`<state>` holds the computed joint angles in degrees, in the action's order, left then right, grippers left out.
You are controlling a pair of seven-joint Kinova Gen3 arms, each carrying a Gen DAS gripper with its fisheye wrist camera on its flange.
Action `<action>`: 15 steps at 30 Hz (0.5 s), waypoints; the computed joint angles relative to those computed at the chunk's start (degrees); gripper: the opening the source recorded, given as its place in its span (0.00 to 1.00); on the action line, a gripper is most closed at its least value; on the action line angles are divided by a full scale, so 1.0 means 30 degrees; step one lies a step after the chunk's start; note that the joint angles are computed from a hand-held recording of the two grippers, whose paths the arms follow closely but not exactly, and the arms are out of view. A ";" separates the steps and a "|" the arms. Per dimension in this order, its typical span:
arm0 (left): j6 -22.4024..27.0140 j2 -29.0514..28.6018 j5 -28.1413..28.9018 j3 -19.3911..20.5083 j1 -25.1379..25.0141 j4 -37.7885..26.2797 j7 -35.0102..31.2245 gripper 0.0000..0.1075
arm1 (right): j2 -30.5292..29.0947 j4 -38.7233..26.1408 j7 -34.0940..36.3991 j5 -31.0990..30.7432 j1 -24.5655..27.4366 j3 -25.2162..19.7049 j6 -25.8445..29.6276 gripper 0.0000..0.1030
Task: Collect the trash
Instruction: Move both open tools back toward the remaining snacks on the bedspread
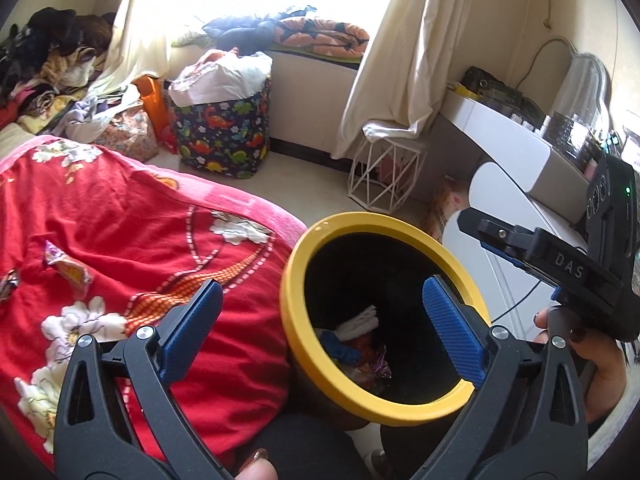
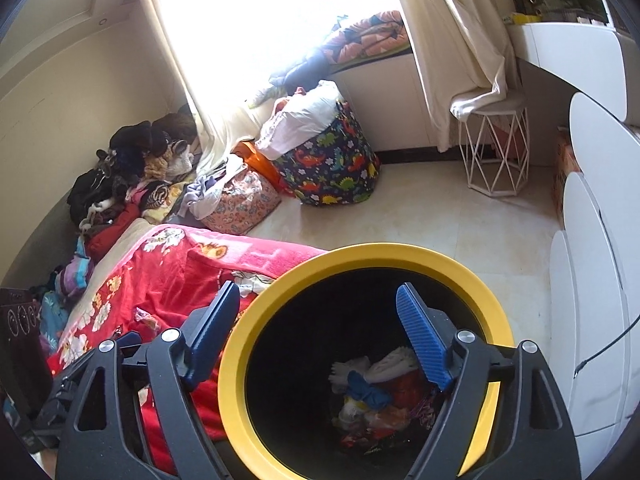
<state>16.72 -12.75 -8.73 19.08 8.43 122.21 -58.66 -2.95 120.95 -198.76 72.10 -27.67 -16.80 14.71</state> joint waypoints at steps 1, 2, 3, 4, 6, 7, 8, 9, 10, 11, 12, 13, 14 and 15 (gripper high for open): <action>0.0032 -0.0111 0.0048 -0.0159 0.0032 0.0038 -0.0060 0.86 | 0.0010 -0.0001 -0.0331 0.0356 -0.0012 -0.0065 0.0056 0.76; 0.0033 -0.0224 0.0092 -0.0277 0.0042 0.0099 -0.0122 0.86 | 0.0012 0.0009 -0.0762 0.0815 -0.0049 -0.0119 0.0098 0.76; 0.0053 -0.0389 0.0114 -0.0384 -0.0001 0.0164 -0.0189 0.86 | 0.0012 0.0027 -0.1193 0.1306 -0.0104 -0.0144 0.0100 0.76; 0.0050 -0.0496 0.0129 -0.0424 -0.0074 0.0222 -0.0245 0.86 | -0.0004 0.0029 -0.1377 0.1551 -0.0196 -0.0148 0.0139 0.76; 0.0074 -0.0725 0.0223 -0.0595 -0.0158 0.0309 -0.0468 0.86 | 0.0091 -0.0077 -0.1656 0.2084 -0.0463 -0.0214 0.0348 0.77; 0.0083 -0.0878 0.0228 -0.0639 -0.0274 0.0374 -0.0556 0.86 | 0.0149 -0.0144 -0.1661 0.2200 -0.0627 -0.0227 0.0466 0.77; 0.0100 -0.1022 0.0214 -0.0624 -0.0438 0.0429 -0.0614 0.86 | 0.0234 -0.0209 -0.1707 0.2422 -0.0801 -0.0247 0.0577 0.77; 0.0116 -0.1172 0.0215 -0.0646 -0.0578 0.0508 -0.0698 0.86 | 0.0335 -0.0304 -0.1630 0.2525 -0.0998 -0.0265 0.0710 0.77; 0.0137 -0.1318 0.0212 -0.0688 -0.0732 0.0587 -0.0796 0.86 | 0.0440 -0.0414 -0.1595 0.2617 -0.1214 -0.0292 0.0882 0.77; 0.0158 -0.1450 0.0218 -0.0733 -0.0877 0.0661 -0.0904 0.86 | 0.0511 -0.0448 -0.1776 0.2857 -0.1399 -0.0280 0.0956 0.77; 0.0173 -0.1625 0.0202 -0.0832 -0.1032 0.0781 -0.1052 0.86 | 0.0630 -0.0538 -0.1876 0.3086 -0.1592 -0.0271 0.0939 0.77; 0.0206 -0.1747 0.0234 -0.0929 -0.1137 0.0852 -0.1209 0.86 | 0.0753 -0.0684 -0.1735 0.3080 -0.1788 -0.0258 0.0984 0.77; 0.0245 -0.1856 0.0274 -0.1028 -0.1257 0.0923 -0.1354 0.86 | 0.0936 -0.0870 -0.1473 0.3029 -0.2045 -0.0309 0.1131 0.77; 0.0252 -0.1941 0.0364 -0.1266 -0.1292 0.1019 -0.1566 0.86 | 0.1089 -0.1012 -0.1300 0.3033 -0.2249 -0.0285 0.1175 0.77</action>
<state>17.47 -18.58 -7.64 15.29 4.55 125.26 -63.36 0.31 117.91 -202.66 81.20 -34.41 -17.65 18.24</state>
